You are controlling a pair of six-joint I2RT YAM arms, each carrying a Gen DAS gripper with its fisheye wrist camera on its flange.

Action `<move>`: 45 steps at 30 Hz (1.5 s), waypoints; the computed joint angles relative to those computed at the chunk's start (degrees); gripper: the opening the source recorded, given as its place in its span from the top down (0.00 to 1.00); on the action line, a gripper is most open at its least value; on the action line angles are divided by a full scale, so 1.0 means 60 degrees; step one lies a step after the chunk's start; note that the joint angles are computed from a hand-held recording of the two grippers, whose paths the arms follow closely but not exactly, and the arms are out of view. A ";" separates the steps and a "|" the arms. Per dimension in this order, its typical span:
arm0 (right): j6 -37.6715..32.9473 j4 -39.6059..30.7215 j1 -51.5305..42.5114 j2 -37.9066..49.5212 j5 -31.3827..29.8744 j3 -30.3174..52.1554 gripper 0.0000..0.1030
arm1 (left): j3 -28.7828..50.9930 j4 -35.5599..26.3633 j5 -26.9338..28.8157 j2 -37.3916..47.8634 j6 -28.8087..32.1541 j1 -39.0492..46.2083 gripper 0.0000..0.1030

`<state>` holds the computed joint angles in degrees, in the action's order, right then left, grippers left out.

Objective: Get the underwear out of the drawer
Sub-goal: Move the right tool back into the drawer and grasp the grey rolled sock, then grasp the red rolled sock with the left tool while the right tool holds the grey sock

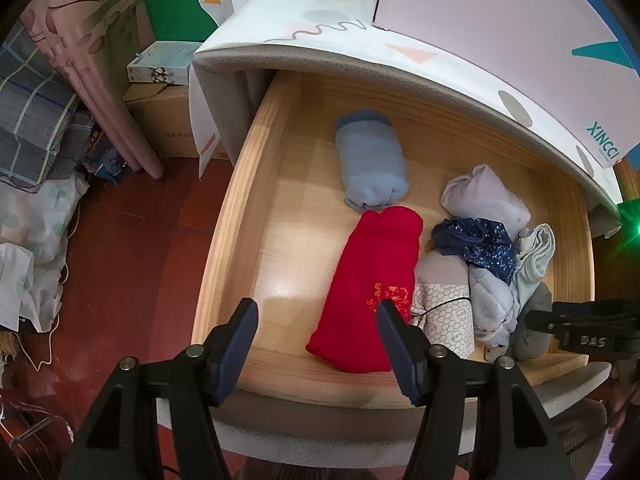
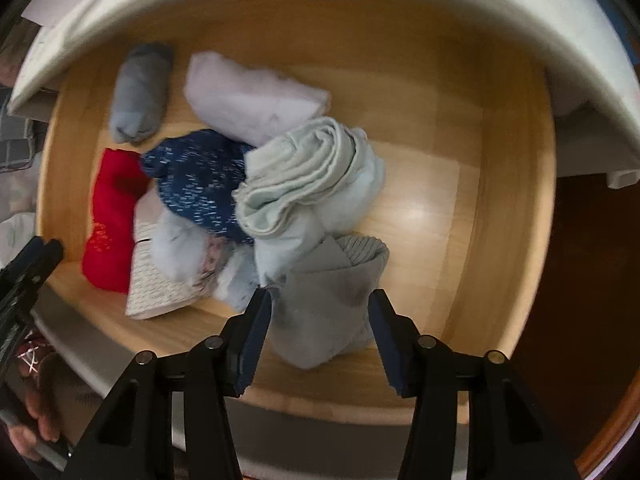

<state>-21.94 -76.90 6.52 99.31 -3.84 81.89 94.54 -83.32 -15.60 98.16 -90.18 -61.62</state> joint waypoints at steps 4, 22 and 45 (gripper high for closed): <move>0.0045 0.0478 0.0044 -0.0008 0.0255 -0.0425 0.53 | -0.0057 0.0075 0.0042 -0.0011 -0.0021 0.0008 0.39; -0.1036 0.1089 -0.1512 -0.0071 0.0823 -0.0778 0.66 | -0.0180 0.0192 0.0417 -0.0009 0.0201 0.0110 0.39; -0.1766 0.0611 -0.2876 0.0552 0.0370 0.0143 0.67 | -0.0511 0.1567 0.1813 0.0187 0.1391 0.0933 0.39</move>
